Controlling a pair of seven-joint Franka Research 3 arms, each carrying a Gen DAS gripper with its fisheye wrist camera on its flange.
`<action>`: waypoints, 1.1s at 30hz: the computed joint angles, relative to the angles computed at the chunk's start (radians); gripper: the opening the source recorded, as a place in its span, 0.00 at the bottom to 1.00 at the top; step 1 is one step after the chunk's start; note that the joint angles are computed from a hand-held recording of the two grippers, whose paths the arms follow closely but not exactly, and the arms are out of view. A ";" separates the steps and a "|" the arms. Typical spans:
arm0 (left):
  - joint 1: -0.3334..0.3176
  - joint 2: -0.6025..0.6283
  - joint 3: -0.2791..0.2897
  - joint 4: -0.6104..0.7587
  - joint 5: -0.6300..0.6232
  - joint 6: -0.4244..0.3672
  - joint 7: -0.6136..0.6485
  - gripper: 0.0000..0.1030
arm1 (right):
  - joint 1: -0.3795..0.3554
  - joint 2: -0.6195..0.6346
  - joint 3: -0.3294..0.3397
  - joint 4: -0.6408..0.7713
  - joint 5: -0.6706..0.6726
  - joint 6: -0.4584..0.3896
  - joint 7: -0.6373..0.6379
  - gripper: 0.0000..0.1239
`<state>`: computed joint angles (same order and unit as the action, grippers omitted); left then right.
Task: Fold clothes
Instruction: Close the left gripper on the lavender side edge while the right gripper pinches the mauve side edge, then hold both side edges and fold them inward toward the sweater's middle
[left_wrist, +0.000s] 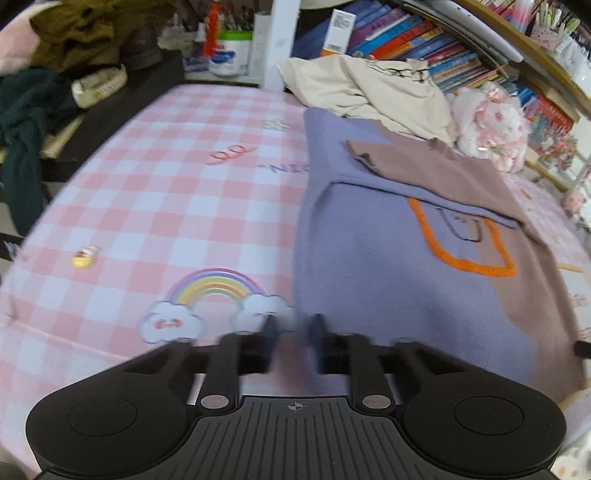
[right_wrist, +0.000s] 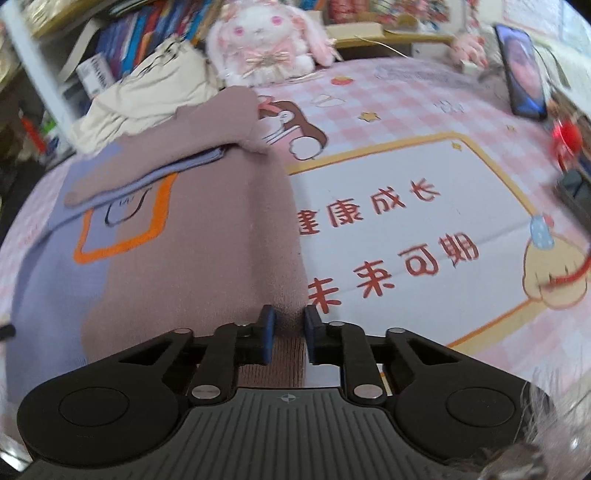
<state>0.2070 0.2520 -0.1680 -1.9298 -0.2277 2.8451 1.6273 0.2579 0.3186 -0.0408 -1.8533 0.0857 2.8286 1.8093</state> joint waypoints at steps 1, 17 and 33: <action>-0.001 0.001 -0.004 0.003 -0.006 0.004 -0.003 0.04 | -0.011 -0.001 0.012 0.002 0.019 0.000 -0.015 0.09; 0.029 -0.041 -0.037 -0.024 -0.273 -0.072 0.184 0.32 | -0.083 0.005 0.105 0.033 0.409 -0.033 -0.311 0.19; -0.055 -0.048 0.029 -0.048 -0.076 0.018 0.012 0.04 | -0.098 0.019 0.114 0.052 0.355 -0.046 -0.392 0.08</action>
<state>0.1520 0.2035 -0.1391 -1.9781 -0.3038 2.8632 1.6397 0.1601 0.3375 0.0735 -1.8016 0.4407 2.7824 1.4173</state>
